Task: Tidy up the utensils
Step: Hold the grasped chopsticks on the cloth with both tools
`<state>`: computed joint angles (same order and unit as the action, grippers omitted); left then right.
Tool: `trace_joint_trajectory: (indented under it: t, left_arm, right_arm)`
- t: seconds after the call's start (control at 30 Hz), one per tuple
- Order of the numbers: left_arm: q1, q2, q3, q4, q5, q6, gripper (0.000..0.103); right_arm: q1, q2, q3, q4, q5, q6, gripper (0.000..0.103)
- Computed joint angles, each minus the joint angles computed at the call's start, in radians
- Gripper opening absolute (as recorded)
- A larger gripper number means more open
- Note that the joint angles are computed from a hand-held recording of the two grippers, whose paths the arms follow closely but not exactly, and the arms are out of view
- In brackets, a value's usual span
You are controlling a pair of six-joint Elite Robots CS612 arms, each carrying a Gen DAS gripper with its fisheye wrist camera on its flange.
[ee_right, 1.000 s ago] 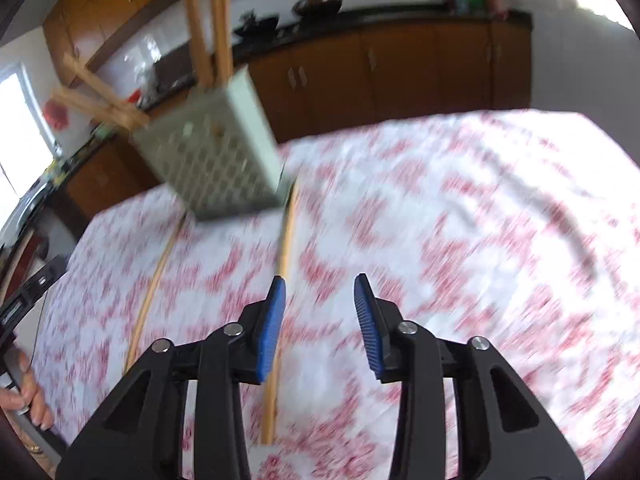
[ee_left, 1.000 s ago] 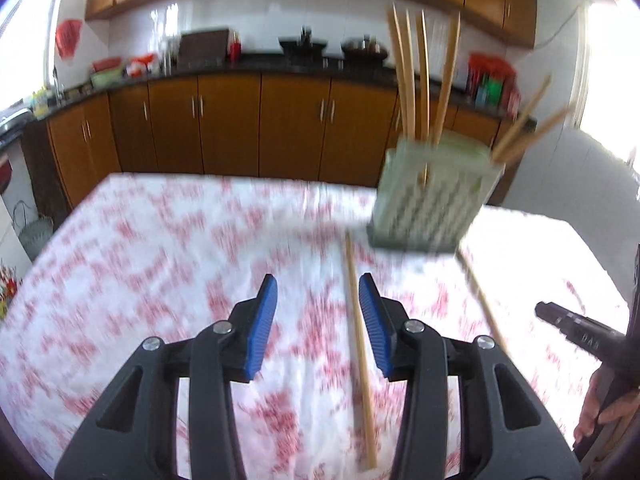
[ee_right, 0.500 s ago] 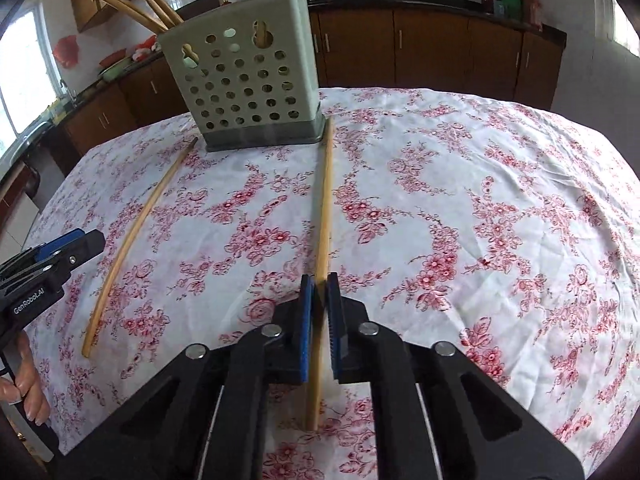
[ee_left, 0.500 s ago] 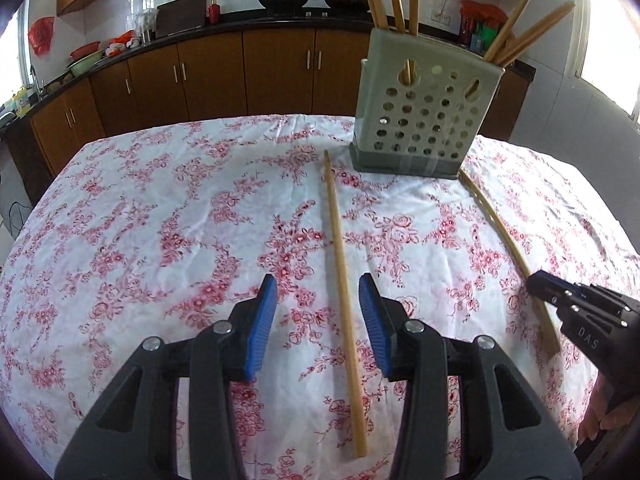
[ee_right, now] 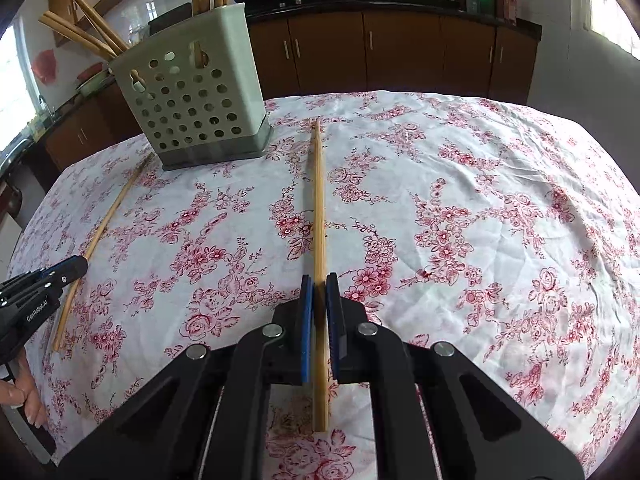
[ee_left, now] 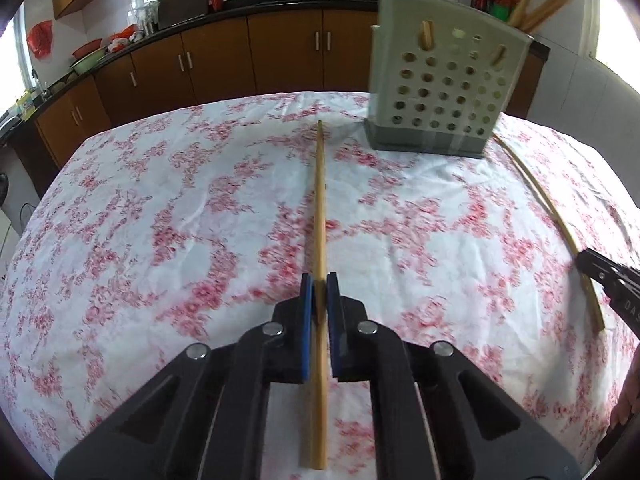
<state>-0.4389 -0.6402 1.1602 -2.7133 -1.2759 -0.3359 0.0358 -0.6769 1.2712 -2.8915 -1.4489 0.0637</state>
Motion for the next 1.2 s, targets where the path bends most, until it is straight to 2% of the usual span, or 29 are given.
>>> trace_joint_trajectory:
  t: [0.1,0.17,0.3,1.2]
  left_arm:
    - [0.013,0.011,-0.023,0.016,0.010,-0.010,0.009]
    - [0.019,0.017,-0.034,0.023,0.019,-0.011,0.013]
    - [0.030,0.021,-0.038,0.012,-0.010,-0.033,0.014]
    - [0.034,0.022,-0.038,0.000,-0.036,-0.038,0.015]
  right_arm:
    - [0.000,0.010,-0.020,0.008,-0.016,0.003,0.008]
    - [-0.001,0.018,-0.036,0.015,-0.026,0.013,0.008]
    - [0.002,0.026,-0.053,0.027,-0.046,0.011,0.008]
    - [0.001,0.026,-0.052,0.025,-0.036,0.014,0.009]
